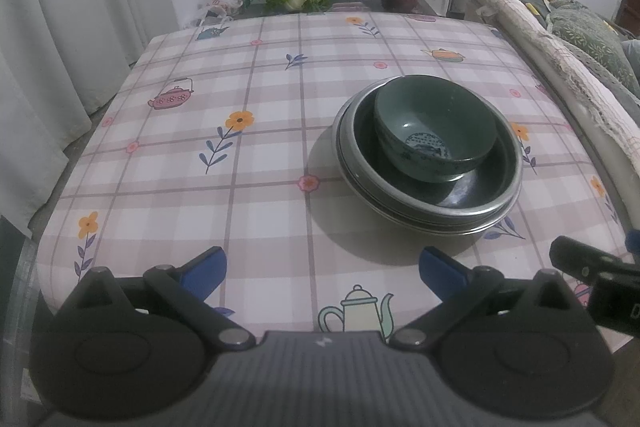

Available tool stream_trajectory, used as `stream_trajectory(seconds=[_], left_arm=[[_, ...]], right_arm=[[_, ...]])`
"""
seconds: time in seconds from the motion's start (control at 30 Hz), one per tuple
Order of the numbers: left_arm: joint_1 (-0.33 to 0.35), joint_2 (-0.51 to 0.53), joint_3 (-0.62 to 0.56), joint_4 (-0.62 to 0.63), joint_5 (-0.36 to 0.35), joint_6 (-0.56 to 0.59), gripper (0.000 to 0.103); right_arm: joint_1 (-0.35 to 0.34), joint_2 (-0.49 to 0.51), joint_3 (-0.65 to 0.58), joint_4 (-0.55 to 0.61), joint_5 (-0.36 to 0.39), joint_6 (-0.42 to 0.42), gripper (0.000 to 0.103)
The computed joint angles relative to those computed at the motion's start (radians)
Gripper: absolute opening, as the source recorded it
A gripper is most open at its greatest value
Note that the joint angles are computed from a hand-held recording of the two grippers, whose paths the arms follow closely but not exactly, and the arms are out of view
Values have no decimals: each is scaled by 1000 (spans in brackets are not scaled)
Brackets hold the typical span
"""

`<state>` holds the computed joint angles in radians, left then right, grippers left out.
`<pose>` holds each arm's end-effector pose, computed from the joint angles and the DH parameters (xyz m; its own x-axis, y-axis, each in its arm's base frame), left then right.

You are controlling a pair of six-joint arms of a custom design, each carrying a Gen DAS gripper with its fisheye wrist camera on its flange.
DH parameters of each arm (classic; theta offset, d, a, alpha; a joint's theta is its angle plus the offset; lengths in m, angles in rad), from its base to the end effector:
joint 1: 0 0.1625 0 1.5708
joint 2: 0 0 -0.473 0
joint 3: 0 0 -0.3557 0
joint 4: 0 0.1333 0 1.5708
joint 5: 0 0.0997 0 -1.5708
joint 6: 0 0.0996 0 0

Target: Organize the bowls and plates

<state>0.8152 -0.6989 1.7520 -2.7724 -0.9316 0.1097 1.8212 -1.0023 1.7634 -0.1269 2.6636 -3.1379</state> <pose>-0.3045 -0.6042 0.0934 -0.5666 0.5620 -0.6026 0.7447 0.6623 -0.0825 0.1649 -0.4636 0.2083 -0.6234 0.5811 0.5231 -0.1445 0.5719 -0.8075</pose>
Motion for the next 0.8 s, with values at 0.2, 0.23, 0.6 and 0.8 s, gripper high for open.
stream_trajectory(seconds=[0.2, 0.23, 0.6, 0.8], left_arm=[[1, 2, 0, -4, 0, 3, 103], [1, 2, 0, -4, 0, 3, 103], [1, 2, 0, -8, 10, 5, 103], [1, 2, 0, -6, 10, 3, 103]], right_arm=[[0, 1, -2, 4, 0, 2, 102], [1, 1, -2, 4, 1, 2, 102], [-2, 9, -12, 13, -6, 4, 102], [-2, 11, -13, 13, -10, -1, 102]])
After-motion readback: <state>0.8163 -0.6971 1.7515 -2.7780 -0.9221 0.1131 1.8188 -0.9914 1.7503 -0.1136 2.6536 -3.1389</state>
